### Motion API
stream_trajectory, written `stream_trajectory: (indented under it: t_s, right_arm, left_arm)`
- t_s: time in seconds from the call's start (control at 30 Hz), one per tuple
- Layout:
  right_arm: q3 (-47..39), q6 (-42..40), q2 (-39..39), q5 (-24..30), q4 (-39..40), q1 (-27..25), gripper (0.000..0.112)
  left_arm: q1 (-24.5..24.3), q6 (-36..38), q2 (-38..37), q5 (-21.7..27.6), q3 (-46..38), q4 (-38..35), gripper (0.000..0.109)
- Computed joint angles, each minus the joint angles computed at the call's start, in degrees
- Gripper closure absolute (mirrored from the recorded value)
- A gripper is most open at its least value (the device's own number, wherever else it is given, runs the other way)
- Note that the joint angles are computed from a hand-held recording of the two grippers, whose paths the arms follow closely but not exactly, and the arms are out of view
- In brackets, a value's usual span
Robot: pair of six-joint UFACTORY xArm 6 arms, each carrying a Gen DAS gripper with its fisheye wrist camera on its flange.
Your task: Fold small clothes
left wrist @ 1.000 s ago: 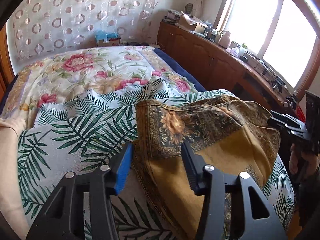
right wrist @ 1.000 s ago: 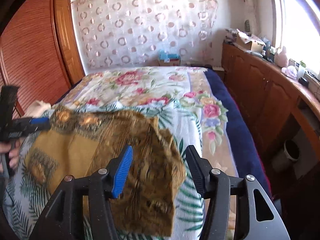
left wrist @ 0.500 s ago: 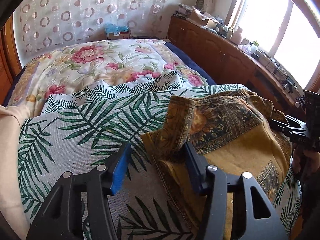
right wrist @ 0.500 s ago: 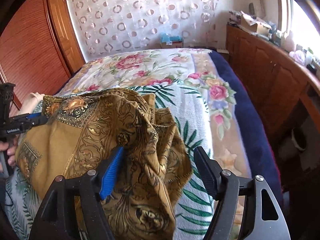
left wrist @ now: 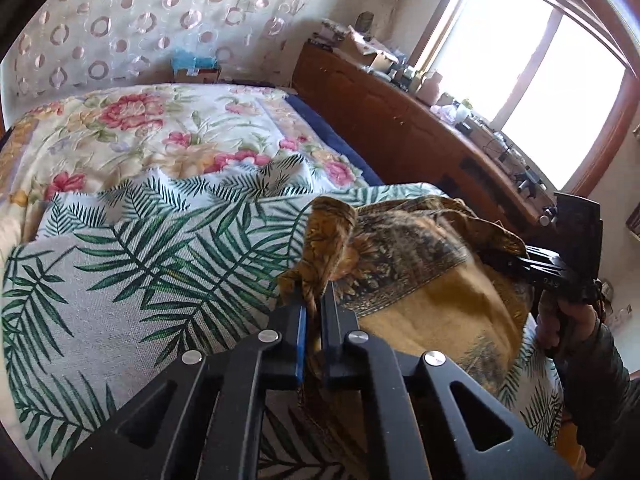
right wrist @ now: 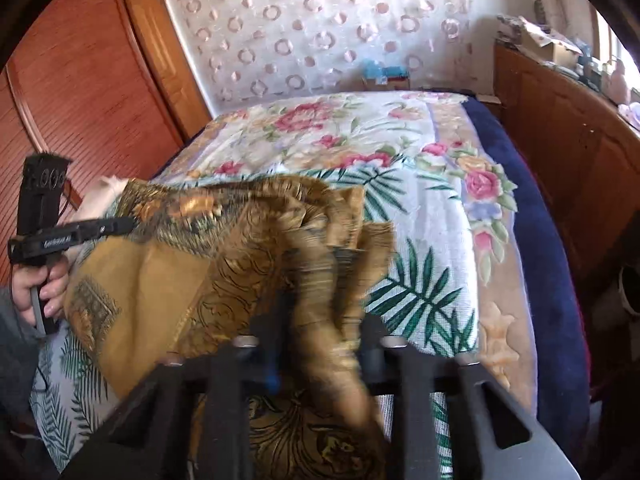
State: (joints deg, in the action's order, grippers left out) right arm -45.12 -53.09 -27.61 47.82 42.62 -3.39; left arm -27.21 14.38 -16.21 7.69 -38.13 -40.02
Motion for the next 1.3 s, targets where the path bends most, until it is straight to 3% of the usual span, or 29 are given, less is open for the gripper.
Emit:
stream_trajectory:
  t_s: [0.13, 0.33, 0.47, 0.6, 0.7, 0.9, 1.17, 1.23, 1.3]
  right_arm:
    - [2.80, -3.23, -4.17, -2.37, 3.50, 0.09, 0.098]
    - [3.98, -5.84, -9.33, -3.47, 8.19, 2.49, 0.099]
    - [3.73, -7.33, -10.83, -5.04, 9.30, 7.69, 0.099]
    - [2.29, -9.88, -9.68, -7.48, 10.71, 14.83, 0.099]
    - [0.13, -10.92, -6.84, -11.03, 10.37, 22.06, 0.099]
    - [-7.87, -12.47, 2.71, -15.79, 9.79, 32.49, 0.099]
    - [-26.57, -16.85, 22.31, -15.11, 6.31, 38.71, 0.099]
    - [-32.09, -16.32, 27.31, -14.33, 4.56, 40.06, 0.099]
    - [-38.05, -15.82, 32.25, -12.85, 2.82, 40.74, 0.099]
  left_arm:
    - [-1.22, -3.43, -5.66, -2.12, 3.06, 3.66, 0.103]
    - [1.22, -21.59, -18.00, -3.38, 10.49, 24.63, 0.103]
    - [4.14, -27.22, -30.70, -1.84, 17.65, 26.85, 0.103]
    - [11.20, -38.86, -47.21, 5.99, 24.83, 40.40, 0.103]
    - [15.72, -40.73, -56.11, 12.45, 27.67, 43.69, 0.103]
    - [24.74, -38.87, -70.45, 22.18, 32.72, 41.80, 0.103]
    - [33.51, -36.42, -87.10, 33.68, 39.17, 38.44, 0.103]
    - [37.39, -33.83, -93.96, 39.86, 40.99, 35.12, 0.103]
    - [38.87, -34.02, -96.08, 42.76, 41.83, 35.90, 0.103]
